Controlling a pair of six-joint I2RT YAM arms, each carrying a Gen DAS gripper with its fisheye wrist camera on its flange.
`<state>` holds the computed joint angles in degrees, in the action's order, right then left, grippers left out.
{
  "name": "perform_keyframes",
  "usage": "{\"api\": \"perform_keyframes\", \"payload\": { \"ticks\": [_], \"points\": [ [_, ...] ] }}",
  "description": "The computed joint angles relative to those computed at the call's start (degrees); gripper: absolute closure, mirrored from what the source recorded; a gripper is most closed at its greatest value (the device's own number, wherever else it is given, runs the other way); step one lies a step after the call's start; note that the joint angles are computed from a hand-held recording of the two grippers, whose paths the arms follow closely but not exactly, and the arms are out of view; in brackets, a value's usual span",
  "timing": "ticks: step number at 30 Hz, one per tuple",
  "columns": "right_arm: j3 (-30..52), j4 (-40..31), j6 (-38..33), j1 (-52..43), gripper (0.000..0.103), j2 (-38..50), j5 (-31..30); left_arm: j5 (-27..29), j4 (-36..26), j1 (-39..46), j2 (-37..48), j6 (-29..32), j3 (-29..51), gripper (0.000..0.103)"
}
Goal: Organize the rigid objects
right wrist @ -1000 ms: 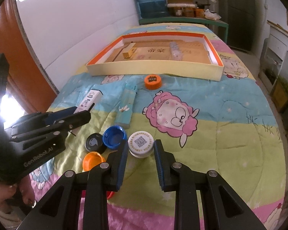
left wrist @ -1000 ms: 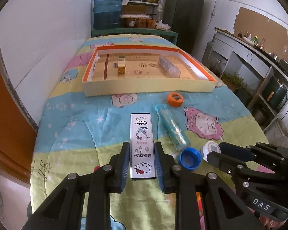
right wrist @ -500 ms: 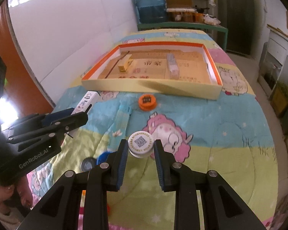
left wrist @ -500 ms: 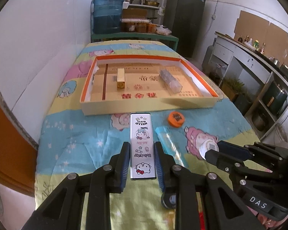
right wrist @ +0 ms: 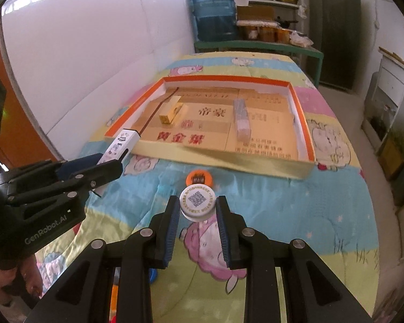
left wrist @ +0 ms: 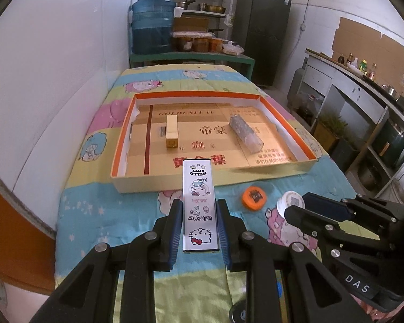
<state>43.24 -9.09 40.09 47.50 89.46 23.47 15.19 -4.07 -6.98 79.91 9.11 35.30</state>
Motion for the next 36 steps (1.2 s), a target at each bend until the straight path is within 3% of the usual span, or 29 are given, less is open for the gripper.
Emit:
{"api": "perform_keyframes", "payload": {
  "ticks": [36],
  "points": [
    [13.3, 6.9, -15.7, -14.4, 0.075, 13.2, -10.9, -4.0, 1.1, 1.4, 20.4, -3.3, 18.5, 0.077]
  ]
}}
